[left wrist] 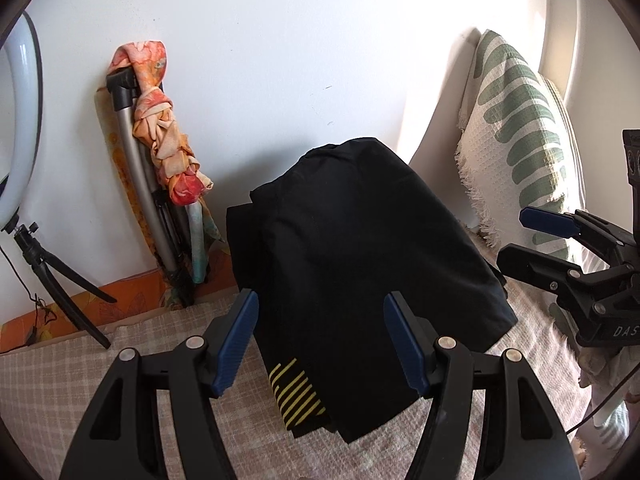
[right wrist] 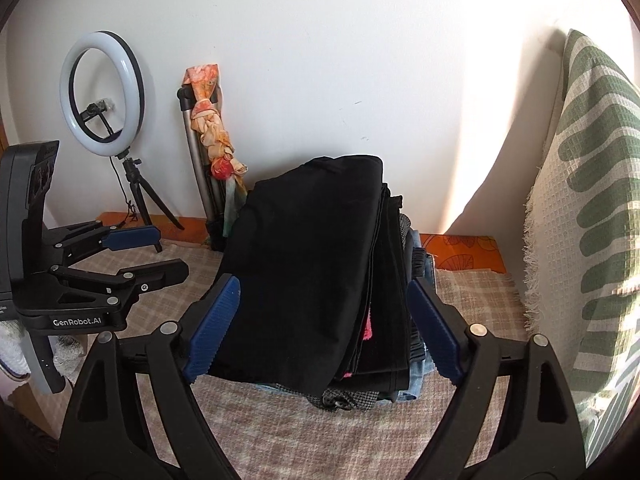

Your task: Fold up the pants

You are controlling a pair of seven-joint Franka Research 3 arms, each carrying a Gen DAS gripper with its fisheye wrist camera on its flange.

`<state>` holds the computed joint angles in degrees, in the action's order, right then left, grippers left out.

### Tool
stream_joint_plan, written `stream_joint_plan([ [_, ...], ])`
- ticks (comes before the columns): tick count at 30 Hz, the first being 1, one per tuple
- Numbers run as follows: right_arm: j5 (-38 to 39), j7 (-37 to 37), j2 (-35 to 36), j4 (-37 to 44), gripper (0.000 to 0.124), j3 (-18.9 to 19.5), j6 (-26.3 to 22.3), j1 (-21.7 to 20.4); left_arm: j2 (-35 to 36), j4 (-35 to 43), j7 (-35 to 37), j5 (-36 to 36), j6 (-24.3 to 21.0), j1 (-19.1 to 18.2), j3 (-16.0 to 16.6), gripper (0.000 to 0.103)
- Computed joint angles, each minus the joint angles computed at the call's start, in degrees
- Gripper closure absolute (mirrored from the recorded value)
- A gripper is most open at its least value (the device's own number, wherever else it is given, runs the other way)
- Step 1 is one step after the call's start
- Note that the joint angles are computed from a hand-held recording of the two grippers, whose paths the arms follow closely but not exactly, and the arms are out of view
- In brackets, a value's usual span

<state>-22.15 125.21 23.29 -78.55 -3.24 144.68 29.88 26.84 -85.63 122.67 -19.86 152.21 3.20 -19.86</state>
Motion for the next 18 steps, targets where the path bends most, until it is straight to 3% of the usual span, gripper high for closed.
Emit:
stream_joint_plan([
  [3, -3.19, 3.23, -2.72, -3.43, 0.036, -0.56, 0.88, 2.0, -4.75, -5.88, 4.0, -4.72, 1.17, 3.01, -2.17, 0.04],
  [9, -10.57, 10.35, -7.83, -9.83, 0.031, 1.06, 1.56, 4.47, -15.45, -17.7, 15.14, -17.37, 3.01, 5.37, -2.46, 0.04],
  [18, -20.5, 21.99, -14.15, -17.73, 0.031, 5.78, -0.22, 5.84, -29.64, -32.62, 27.75, -34.34, 2.84, 2.85, 3.22, 0.04],
])
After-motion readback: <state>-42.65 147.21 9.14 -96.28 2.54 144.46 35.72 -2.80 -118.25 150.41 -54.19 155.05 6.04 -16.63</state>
